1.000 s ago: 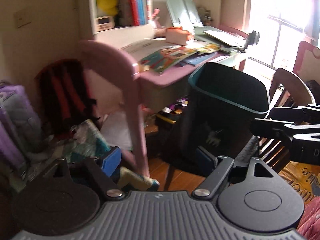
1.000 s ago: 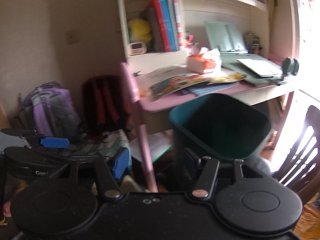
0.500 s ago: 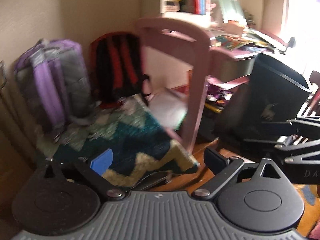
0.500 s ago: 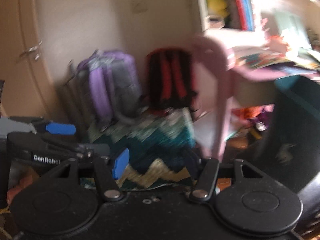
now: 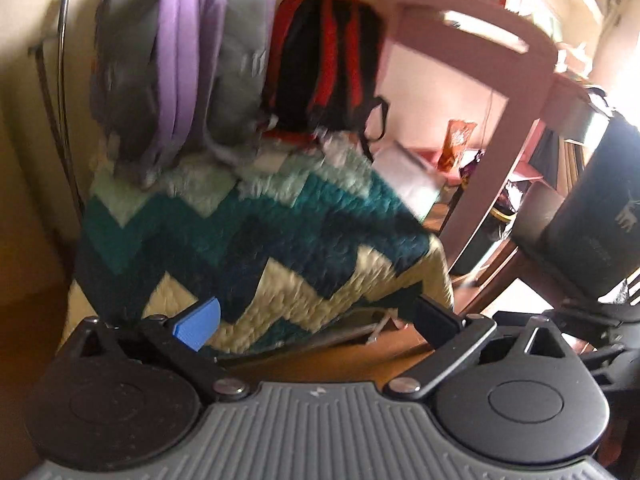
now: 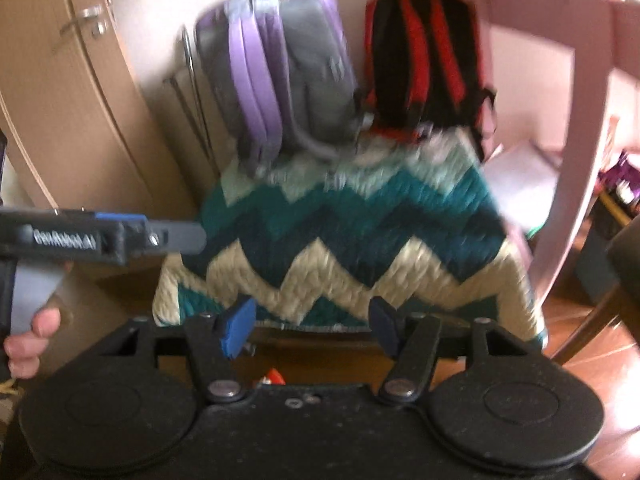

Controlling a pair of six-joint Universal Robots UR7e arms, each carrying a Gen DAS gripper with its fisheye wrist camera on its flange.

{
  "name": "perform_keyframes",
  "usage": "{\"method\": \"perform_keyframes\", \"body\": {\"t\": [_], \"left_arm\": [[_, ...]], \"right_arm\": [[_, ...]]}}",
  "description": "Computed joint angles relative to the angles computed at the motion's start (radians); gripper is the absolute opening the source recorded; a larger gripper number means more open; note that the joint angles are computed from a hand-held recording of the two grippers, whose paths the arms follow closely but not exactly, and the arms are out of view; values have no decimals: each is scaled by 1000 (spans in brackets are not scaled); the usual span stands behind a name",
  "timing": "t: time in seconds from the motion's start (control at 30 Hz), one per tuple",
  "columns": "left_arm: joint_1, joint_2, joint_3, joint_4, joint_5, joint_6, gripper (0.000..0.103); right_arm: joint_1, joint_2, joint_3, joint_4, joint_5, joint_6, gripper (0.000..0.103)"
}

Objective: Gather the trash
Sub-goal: 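Move both tools back toward the trash on the floor, then grasp the white tissue with the left tool while the right tool grasps the red plastic bag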

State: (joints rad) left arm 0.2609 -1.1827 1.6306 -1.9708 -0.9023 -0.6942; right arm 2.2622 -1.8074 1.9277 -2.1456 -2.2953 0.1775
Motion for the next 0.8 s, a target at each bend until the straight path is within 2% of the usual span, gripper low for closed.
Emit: {"method": "perform_keyframes", "body": {"t": [0.13,0.2,0.4,0.5,0.67,0.8], "left_arm": [[68,-31,84,-49,-25,7,103],[96,-34,119,-59,-26,47,103],[172,-20,204,-75,-9,134,103],[229,-5,227,-88,-32,138,103],[296,25,272,-77,5,168,103],[364,51,302,-43,-1,116,103]], "right_arm": [[-83,13,78,-38,38,3,62],[-121,23,125,-62,46,-17,62],[-234,61,209,-16,86,-70,62],[-282,97,233,31,97,-81,61],[-358,153,288,47,144,-130,61],[-413,212,339,39,187,-213,61]]}}
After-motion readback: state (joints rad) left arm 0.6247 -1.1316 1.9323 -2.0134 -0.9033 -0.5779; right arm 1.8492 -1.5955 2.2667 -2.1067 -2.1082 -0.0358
